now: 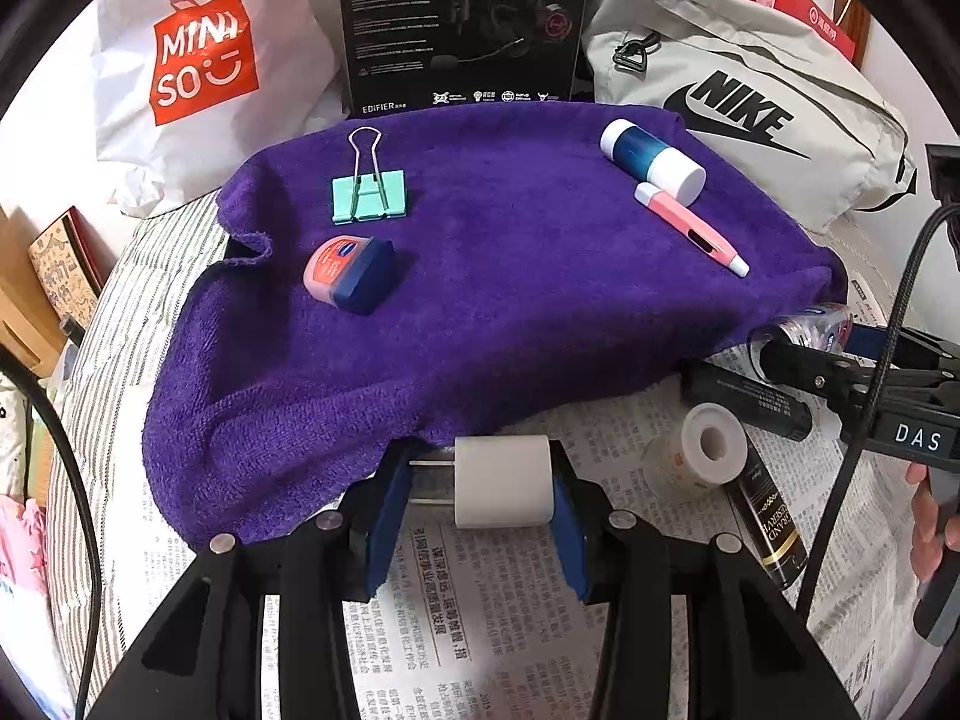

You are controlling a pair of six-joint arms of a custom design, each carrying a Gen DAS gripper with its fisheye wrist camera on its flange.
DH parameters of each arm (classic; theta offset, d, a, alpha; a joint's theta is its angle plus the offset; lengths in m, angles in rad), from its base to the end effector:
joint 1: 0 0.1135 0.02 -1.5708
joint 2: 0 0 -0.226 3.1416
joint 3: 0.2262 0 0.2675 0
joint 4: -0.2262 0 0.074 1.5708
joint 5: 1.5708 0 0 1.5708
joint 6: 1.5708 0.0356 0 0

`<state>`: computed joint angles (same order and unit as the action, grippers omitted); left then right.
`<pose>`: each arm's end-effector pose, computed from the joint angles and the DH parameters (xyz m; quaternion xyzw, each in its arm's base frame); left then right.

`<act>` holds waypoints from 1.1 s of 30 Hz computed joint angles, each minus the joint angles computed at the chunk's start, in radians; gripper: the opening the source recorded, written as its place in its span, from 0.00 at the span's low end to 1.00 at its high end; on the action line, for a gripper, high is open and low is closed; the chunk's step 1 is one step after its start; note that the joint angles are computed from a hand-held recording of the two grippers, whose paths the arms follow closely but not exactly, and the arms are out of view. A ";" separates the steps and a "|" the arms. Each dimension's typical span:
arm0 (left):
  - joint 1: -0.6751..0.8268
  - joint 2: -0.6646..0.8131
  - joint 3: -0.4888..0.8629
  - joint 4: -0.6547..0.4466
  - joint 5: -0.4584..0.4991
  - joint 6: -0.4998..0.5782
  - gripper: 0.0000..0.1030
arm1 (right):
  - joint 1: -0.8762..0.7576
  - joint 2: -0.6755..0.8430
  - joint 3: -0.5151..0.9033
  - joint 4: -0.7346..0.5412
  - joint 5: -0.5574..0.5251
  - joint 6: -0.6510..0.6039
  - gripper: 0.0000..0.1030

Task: Organize rigid objects
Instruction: 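Grasp the clear plastic bottle with the right tool while the left tool holds the charger, then carry the charger with the left tool while the right tool carries the bottle onto the towel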

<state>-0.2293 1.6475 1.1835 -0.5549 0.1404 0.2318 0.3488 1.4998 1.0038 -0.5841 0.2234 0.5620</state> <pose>0.3442 -0.0854 0.1828 0.2379 0.9300 -0.0672 0.2719 0.2969 0.0996 0.1717 0.1295 0.9557 0.0091 0.2643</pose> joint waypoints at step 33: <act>0.080 -0.077 0.072 -0.113 0.092 0.031 0.41 | -0.051 -0.292 -0.078 -0.093 -0.076 -0.127 0.78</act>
